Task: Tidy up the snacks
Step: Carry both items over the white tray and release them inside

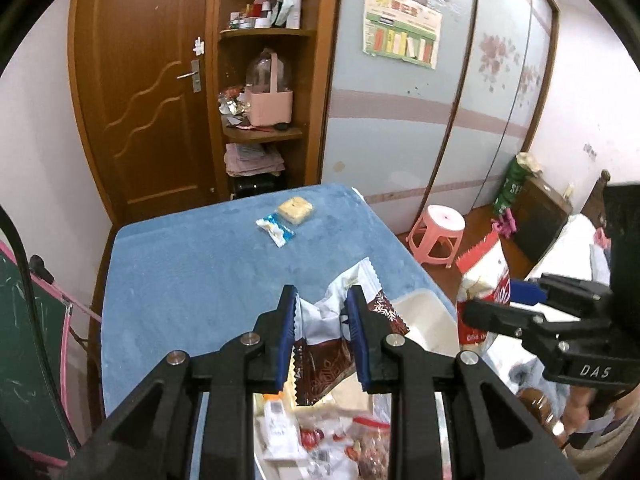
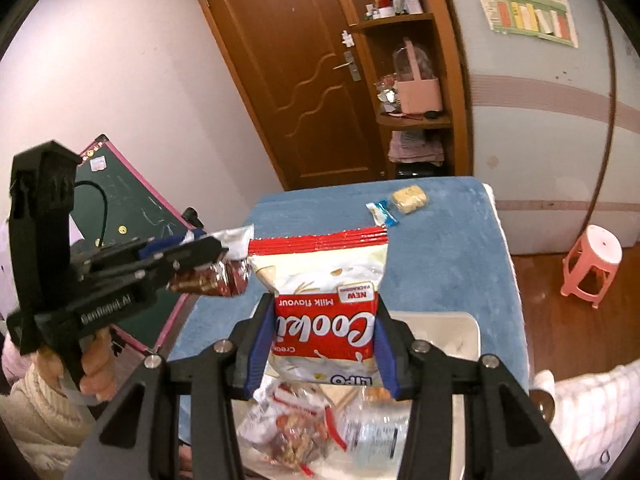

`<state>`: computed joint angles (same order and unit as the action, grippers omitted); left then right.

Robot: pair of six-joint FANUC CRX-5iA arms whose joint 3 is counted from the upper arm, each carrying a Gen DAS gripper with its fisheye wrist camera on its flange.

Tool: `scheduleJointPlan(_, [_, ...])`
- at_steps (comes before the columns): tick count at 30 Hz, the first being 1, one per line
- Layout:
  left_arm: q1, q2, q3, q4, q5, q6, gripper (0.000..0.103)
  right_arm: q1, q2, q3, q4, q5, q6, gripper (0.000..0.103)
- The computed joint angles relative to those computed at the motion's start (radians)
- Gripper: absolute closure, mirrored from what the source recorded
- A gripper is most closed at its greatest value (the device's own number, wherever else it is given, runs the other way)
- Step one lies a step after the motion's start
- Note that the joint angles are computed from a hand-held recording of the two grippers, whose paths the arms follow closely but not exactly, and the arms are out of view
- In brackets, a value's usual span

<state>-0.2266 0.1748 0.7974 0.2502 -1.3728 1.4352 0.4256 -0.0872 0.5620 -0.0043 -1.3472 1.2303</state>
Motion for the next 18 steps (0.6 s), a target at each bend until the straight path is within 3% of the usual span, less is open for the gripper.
scheduleJointPlan(3, [-0.032, -0.071, -0.140, -0.013, 0.047, -0.002, 0.079, 0.051, -0.057, -0.122, 0.094, 0.030, -0.066, 0.057])
scheduleJointPlan(7, [-0.065, -0.107, -0.256, -0.049, 0.073, 0.030, 0.078, 0.075, -0.094, -0.226, 0.125, 0.008, -0.131, 0.055])
scheduleJointPlan(8, [-0.075, -0.113, -0.279, -0.066, 0.079, 0.043, 0.073, 0.091, -0.102, -0.257, 0.152, -0.004, -0.147, 0.054])
scheduleJointPlan(10, [-0.087, -0.115, -0.303, -0.106, 0.065, 0.083, 0.047, 0.114, -0.109, -0.320, 0.211, -0.021, -0.187, 0.046])
scheduleJointPlan(11, [-0.090, -0.114, -0.313, -0.117, 0.050, 0.110, 0.021, 0.122, -0.117, -0.347, 0.231, -0.021, -0.207, 0.044])
scheduleJointPlan(12, [-0.088, -0.124, -0.336, -0.115, 0.056, 0.128, 0.011, 0.125, -0.126, -0.373, 0.246, -0.015, -0.225, 0.041])
scheduleJointPlan(15, [-0.086, -0.146, -0.385, -0.121, 0.073, 0.154, 0.010, 0.129, -0.147, -0.436, 0.298, 0.011, -0.300, 0.041])
scheduleJointPlan(18, [-0.099, -0.138, -0.373, -0.167, 0.049, 0.183, 0.010, 0.095, -0.165, -0.450, 0.254, 0.031, -0.328, 0.040])
